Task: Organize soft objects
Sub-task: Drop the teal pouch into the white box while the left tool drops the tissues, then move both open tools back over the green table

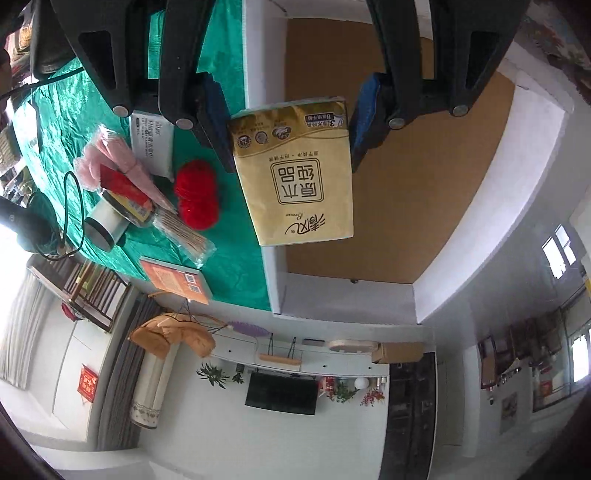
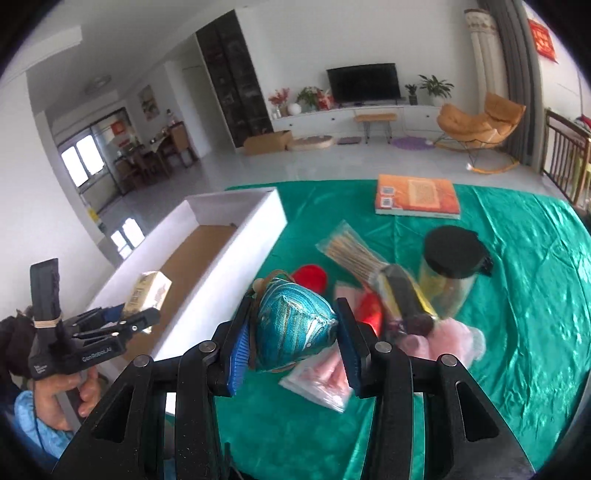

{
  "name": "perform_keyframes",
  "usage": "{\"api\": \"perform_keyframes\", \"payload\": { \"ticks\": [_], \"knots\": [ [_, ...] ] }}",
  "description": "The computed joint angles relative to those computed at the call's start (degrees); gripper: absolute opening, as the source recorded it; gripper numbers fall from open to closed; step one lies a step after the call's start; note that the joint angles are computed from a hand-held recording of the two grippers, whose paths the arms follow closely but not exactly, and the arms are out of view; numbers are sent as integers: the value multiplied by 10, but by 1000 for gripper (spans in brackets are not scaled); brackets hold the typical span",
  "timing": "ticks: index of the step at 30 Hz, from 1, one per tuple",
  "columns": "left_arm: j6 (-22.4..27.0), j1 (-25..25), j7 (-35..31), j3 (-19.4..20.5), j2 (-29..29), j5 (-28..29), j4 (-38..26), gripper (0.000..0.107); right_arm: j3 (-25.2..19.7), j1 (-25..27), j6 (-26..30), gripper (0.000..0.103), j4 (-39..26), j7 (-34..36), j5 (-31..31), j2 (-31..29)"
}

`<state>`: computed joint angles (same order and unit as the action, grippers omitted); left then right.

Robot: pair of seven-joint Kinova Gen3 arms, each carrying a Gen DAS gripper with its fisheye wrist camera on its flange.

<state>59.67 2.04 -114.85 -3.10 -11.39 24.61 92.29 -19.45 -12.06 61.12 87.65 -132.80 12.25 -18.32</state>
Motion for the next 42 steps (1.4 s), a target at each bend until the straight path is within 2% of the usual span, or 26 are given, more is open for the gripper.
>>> {"api": "perform_keyframes", "payload": {
  "ticks": [5, 7, 8, 9, 10, 12, 14, 17, 19, 21, 24, 26, 28, 31, 34, 37, 40, 42],
  "knots": [
    [-23, -42, 24, -16, -4, -54, 14, 58, 0, -69, -66, 46, -75, 39, -38, 105],
    [-45, -55, 53, -6, -8, -90, 26, 65, 3, -93, -84, 50, -91, 44, -42, 140],
    [-54, -59, 70, 1, -10, -106, 31, 79, 8, -103, -91, 61, -97, 49, -48, 155],
    [-64, -61, 87, 7, -12, -120, 36, 93, 16, -111, -98, 78, -101, 62, -64, 169],
    [-77, -62, 100, 10, -16, -129, 44, 96, 25, -118, -99, 82, -106, 71, -81, 180],
    [-96, -51, 101, 6, -25, -123, 59, 97, 39, -125, -105, 81, -98, 67, -93, 183],
    [-93, -29, 75, -13, -25, -91, 63, 97, 12, -94, -117, 81, -75, 48, -77, 168],
    [-79, 4, 42, -17, -30, -38, 65, 97, -68, -19, -98, 81, -41, -3, -9, 132],
    [-68, 32, 6, -19, -38, 3, 72, 97, -118, 34, -99, 81, 9, -34, 38, 88],
    [-62, 63, -37, -15, -41, 40, 83, 98, -149, 62, -80, 82, 62, -79, 84, 40],
    [-54, 99, -84, 14, -33, 67, 101, 99, -126, 28, -35, 82, 142, -149, 112, -28],
    [-61, 115, -91, 48, -17, 61, 113, 99, -82, -21, -6, 82, 195, -193, 114, -61],
    [-80, 128, -80, 84, 3, 42, 126, 99, -44, -43, 11, 82, 247, -222, 103, -89],
    [-121, 144, -66, 114, 32, 16, 147, 99, -21, -16, 40, 82, 284, -224, 75, -109],
    [-162, 157, -25, 138, 63, -27, 149, 99, -11, 6, 58, 82, 298, -208, 69, -104],
    [-192, 167, 2, 142, 85, -49, 149, 99, -22, 30, 57, 81, 310, -194, 77, -94],
    [-209, 171, -8, 137, 96, -41, 153, 99, -34, 43, 48, 82, 320, -196, 89, -96],
    [-210, 174, 11, 142, 100, -68, 148, 99, -35, 48, 41, 86, 324, -195, 90, -101]
  ]
}}
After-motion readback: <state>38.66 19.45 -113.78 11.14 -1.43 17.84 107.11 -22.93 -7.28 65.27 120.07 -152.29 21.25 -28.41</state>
